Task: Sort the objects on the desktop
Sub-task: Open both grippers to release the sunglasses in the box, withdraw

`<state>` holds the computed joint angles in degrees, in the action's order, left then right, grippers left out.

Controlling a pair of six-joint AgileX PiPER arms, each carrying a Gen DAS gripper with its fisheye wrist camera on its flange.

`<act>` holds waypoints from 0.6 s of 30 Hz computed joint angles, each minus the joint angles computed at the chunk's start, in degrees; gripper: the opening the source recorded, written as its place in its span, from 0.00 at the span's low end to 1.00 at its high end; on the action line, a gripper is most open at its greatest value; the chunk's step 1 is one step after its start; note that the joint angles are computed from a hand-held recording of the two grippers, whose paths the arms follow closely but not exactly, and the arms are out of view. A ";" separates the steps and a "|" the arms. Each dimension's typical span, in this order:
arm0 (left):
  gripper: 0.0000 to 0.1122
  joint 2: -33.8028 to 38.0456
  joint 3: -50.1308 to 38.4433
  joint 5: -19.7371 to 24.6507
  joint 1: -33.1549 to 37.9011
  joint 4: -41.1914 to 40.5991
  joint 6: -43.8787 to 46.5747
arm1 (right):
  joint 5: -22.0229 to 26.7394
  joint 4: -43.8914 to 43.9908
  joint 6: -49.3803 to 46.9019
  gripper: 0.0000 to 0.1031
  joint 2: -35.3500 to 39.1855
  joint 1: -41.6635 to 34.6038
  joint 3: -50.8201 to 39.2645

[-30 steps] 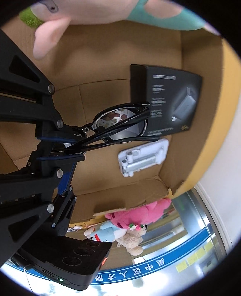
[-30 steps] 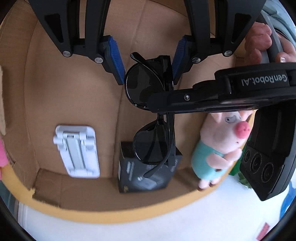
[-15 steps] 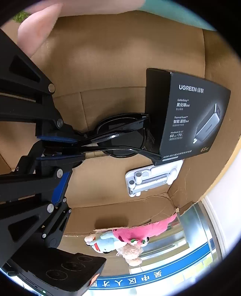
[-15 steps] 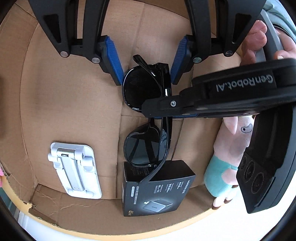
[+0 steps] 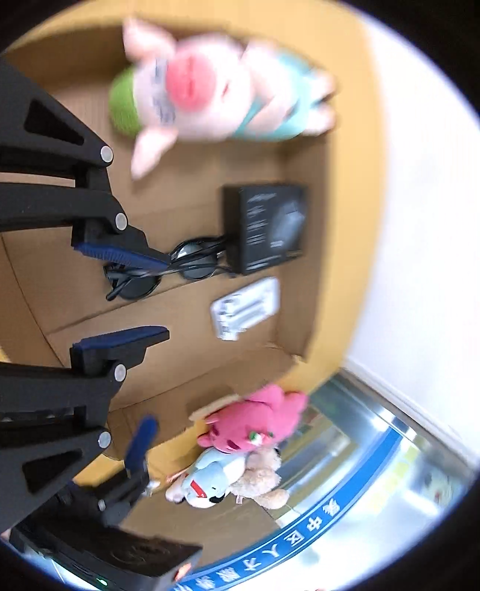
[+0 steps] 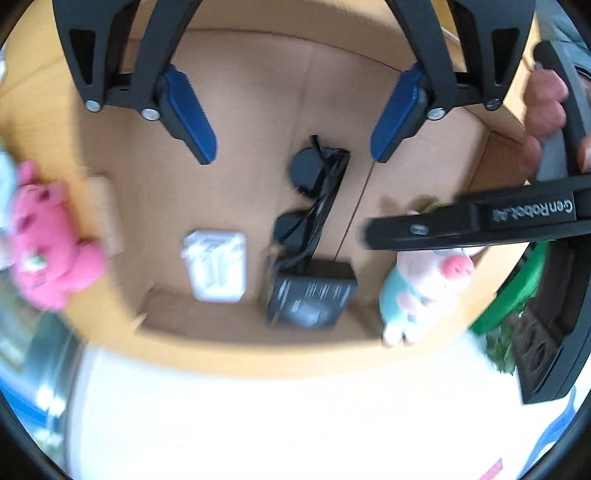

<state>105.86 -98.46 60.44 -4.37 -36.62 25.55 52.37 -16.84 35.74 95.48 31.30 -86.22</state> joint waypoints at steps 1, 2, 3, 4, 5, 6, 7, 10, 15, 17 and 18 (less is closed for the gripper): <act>0.32 -5.73 5.73 -5.26 -0.25 1.46 0.95 | -0.35 -5.23 3.65 0.93 -2.86 1.52 2.45; 0.44 -10.53 11.02 -10.99 -0.66 2.58 1.27 | -0.04 -10.96 7.90 0.99 -5.75 3.70 5.19; 0.54 -16.24 16.56 -16.72 -1.20 4.16 0.78 | 1.40 -16.69 12.40 1.00 -8.18 6.73 7.20; 0.73 -20.75 21.36 -22.44 -2.26 5.30 -0.29 | 2.60 -21.24 16.04 0.99 -10.35 9.19 9.13; 0.76 -26.03 27.09 -28.17 -2.32 4.61 0.62 | 3.08 -23.51 17.55 0.99 -11.36 9.81 9.72; 0.76 -30.43 31.78 -32.53 -2.56 3.51 2.26 | 4.85 -25.85 20.72 0.99 -13.26 11.91 11.33; 0.76 -34.00 35.05 -34.60 -2.76 2.76 4.03 | 4.34 -26.57 21.94 0.99 -12.87 11.90 11.32; 0.76 -40.18 39.67 -36.07 -4.64 9.38 -0.33 | 6.96 -28.70 26.54 0.99 -16.95 15.05 14.32; 0.76 -46.06 43.65 -35.82 -12.14 30.81 -19.79 | 9.03 -32.14 32.13 0.99 -20.09 19.82 17.90; 0.76 -47.53 44.51 -35.36 -13.99 36.30 -25.29 | 9.56 -33.23 33.67 0.99 -21.13 21.45 19.29; 0.76 -48.27 45.00 -35.13 -15.13 39.40 -28.63 | 9.55 -33.39 33.96 0.99 -21.43 21.76 19.70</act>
